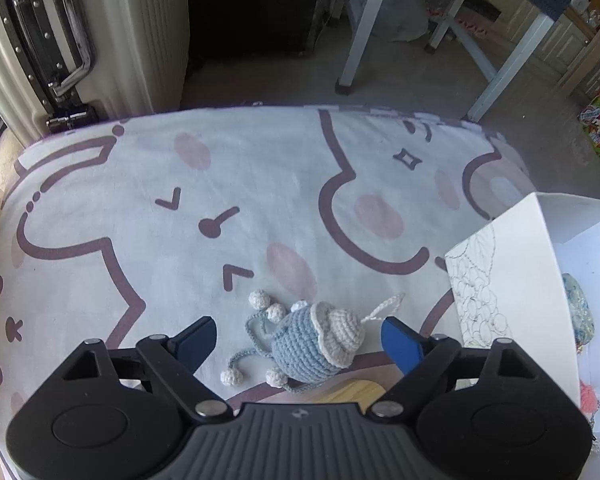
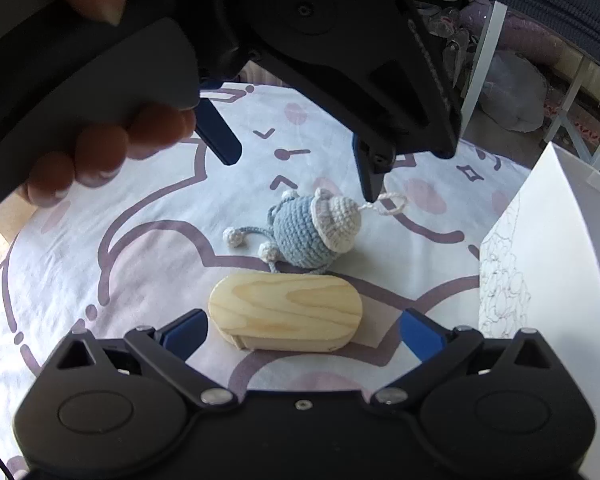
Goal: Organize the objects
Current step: 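Reach right tool to the wooden oval box while left tool reaches the blue crocheted mouse, then grasp the wooden oval box with right tool while left tool grasps the crocheted mouse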
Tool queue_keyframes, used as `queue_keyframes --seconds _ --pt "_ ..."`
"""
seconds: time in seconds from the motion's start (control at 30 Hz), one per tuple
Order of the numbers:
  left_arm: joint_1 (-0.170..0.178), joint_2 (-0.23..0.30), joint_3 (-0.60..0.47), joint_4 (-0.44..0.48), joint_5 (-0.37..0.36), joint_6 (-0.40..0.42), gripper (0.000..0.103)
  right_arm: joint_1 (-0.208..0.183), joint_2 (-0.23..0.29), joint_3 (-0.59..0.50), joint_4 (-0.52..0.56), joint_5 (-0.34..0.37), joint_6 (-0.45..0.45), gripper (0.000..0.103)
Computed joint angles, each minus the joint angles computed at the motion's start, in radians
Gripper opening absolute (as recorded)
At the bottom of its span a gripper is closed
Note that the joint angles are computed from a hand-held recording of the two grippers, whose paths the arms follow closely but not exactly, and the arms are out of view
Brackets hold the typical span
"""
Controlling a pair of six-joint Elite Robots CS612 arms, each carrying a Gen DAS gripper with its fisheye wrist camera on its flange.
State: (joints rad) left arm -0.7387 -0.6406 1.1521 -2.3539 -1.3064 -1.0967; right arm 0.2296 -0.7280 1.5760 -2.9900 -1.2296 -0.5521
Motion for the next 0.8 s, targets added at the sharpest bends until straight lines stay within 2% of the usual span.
queue_keyframes --seconds 0.2,0.23,0.33,0.4,0.47,0.5,0.67,0.8 --pt "0.017 0.035 -0.044 0.023 -0.069 0.001 0.086 0.003 0.022 -0.027 0.035 0.024 -0.035 0.103" --pt "0.019 0.041 -0.054 0.030 -0.076 -0.003 0.083 0.004 0.024 -0.029 0.038 0.026 -0.042 0.097" --pt "0.025 0.056 -0.078 0.059 -0.092 -0.015 0.076 0.005 0.029 -0.029 0.031 0.032 -0.060 0.093" --pt "0.027 0.061 -0.083 0.059 -0.098 -0.019 0.070 0.005 0.030 -0.029 0.029 0.035 -0.061 0.094" --pt "0.029 0.063 -0.079 0.043 -0.113 -0.024 0.059 0.004 0.028 -0.028 0.032 0.042 -0.064 0.093" --pt "0.030 0.063 -0.075 0.035 -0.115 -0.028 0.059 0.002 0.028 -0.029 0.039 0.047 -0.071 0.093" --pt "0.026 0.051 -0.050 0.003 -0.093 -0.064 0.056 -0.003 0.019 -0.014 0.020 0.054 -0.115 0.093" --pt "0.016 0.027 -0.024 0.003 -0.053 -0.072 0.056 -0.013 0.002 0.002 0.017 0.088 -0.118 0.093"
